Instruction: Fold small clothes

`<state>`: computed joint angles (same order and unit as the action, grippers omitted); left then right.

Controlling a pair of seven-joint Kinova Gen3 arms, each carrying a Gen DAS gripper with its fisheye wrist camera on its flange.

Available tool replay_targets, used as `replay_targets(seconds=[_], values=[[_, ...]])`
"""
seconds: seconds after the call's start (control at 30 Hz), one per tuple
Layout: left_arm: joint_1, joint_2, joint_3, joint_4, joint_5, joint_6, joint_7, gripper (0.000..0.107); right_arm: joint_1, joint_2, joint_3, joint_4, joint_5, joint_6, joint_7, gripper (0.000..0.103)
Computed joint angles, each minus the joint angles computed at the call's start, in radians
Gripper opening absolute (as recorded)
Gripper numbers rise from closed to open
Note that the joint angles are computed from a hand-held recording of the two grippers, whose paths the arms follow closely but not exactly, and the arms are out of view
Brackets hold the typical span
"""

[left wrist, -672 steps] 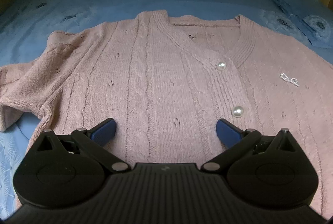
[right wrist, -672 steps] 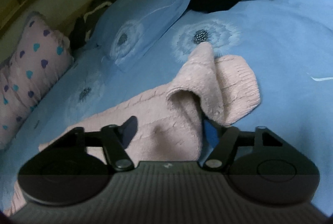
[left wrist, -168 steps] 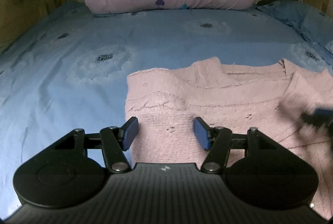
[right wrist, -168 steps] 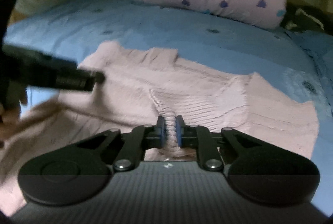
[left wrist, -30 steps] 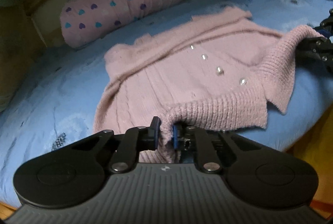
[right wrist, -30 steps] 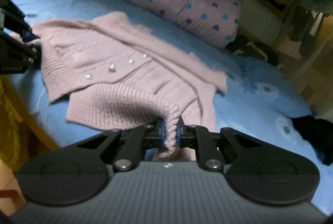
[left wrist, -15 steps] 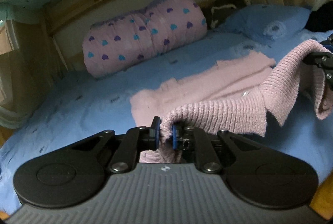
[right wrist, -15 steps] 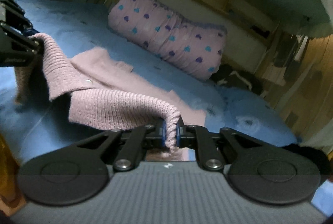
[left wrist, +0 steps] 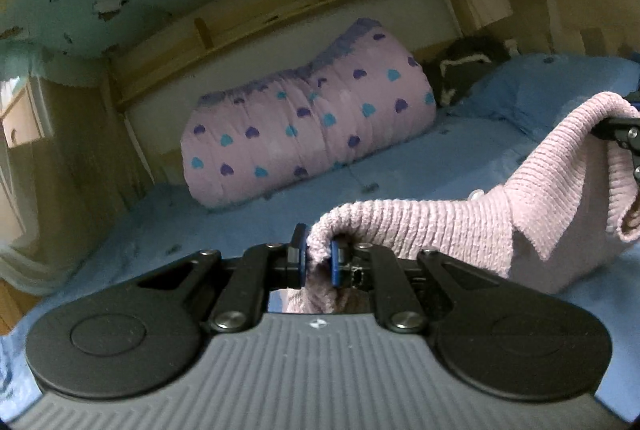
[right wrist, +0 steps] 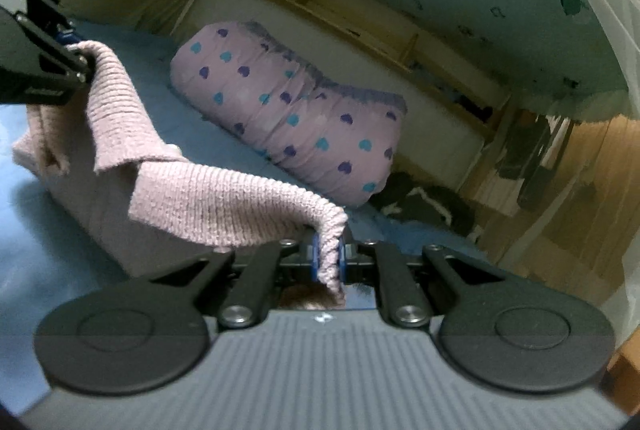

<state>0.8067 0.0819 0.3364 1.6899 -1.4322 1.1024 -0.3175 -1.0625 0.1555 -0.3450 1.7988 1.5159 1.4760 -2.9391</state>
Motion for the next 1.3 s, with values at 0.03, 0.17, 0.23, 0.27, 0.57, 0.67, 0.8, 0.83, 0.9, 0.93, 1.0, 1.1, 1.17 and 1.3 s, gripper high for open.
replay_targets(seconds=[0.03,0.17,0.23,0.27,0.57,0.67,0.8,0.83,0.9,0.93,1.0,1.1,1.17,1.3], values=[[-0.007,0.018,-0.007,-0.017,-0.018,-0.007,-0.002,0.011,0.011,0.004,0.009,-0.005,0.013,-0.015,0.006,0.012],[-0.031,0.088,-0.057,-0.095,-0.039,-0.072,-0.016,0.007,0.067,0.028,0.050,-0.040,0.058,-0.086,0.036,0.012],[-0.038,0.127,-0.089,-0.134,-0.039,-0.108,-0.025,0.007,0.090,0.049,0.070,-0.057,0.078,-0.117,0.042,0.012],[-0.041,0.152,-0.106,-0.157,-0.037,-0.129,-0.035,0.007,0.098,0.060,0.079,-0.065,0.086,-0.129,0.042,0.012],[-0.105,0.385,-0.212,-0.385,0.145,-0.266,-0.241,0.007,0.192,0.189,0.178,-0.153,0.078,-0.301,0.062,0.012],[-0.137,0.441,-0.217,-0.445,0.248,-0.281,-0.333,0.007,0.219,0.232,0.210,-0.194,0.025,-0.362,0.097,0.012],[-0.147,0.489,-0.240,-0.490,0.342,-0.275,-0.401,0.009,0.249,0.264,0.240,-0.250,-0.093,-0.447,0.165,0.013],[-0.144,0.491,-0.249,-0.487,0.354,-0.280,-0.411,0.009,0.260,0.273,0.238,-0.266,-0.124,-0.460,0.183,0.014],[-0.131,0.481,-0.275,-0.467,0.362,-0.298,-0.421,0.009,0.258,0.281,0.265,-0.269,-0.169,-0.495,0.175,0.015],[-0.125,0.471,-0.285,-0.456,0.369,-0.306,-0.429,0.009,0.257,0.282,0.276,-0.267,-0.182,-0.508,0.171,0.015],[-0.116,0.444,-0.297,-0.441,0.400,-0.313,-0.455,0.014,0.242,0.278,0.297,-0.248,-0.168,-0.520,0.140,0.020],[-0.102,0.386,-0.313,-0.414,0.454,-0.318,-0.487,0.045,0.246,0.254,0.301,-0.255,-0.202,-0.534,0.139,0.035],[-0.082,0.348,-0.335,-0.391,0.475,-0.321,-0.482,0.062,0.252,0.228,0.300,-0.255,-0.228,-0.543,0.123,0.044],[-0.066,0.280,-0.336,-0.362,0.534,-0.296,-0.476,0.065,0.276,0.156,0.280,-0.235,-0.289,-0.574,0.157,0.045]])
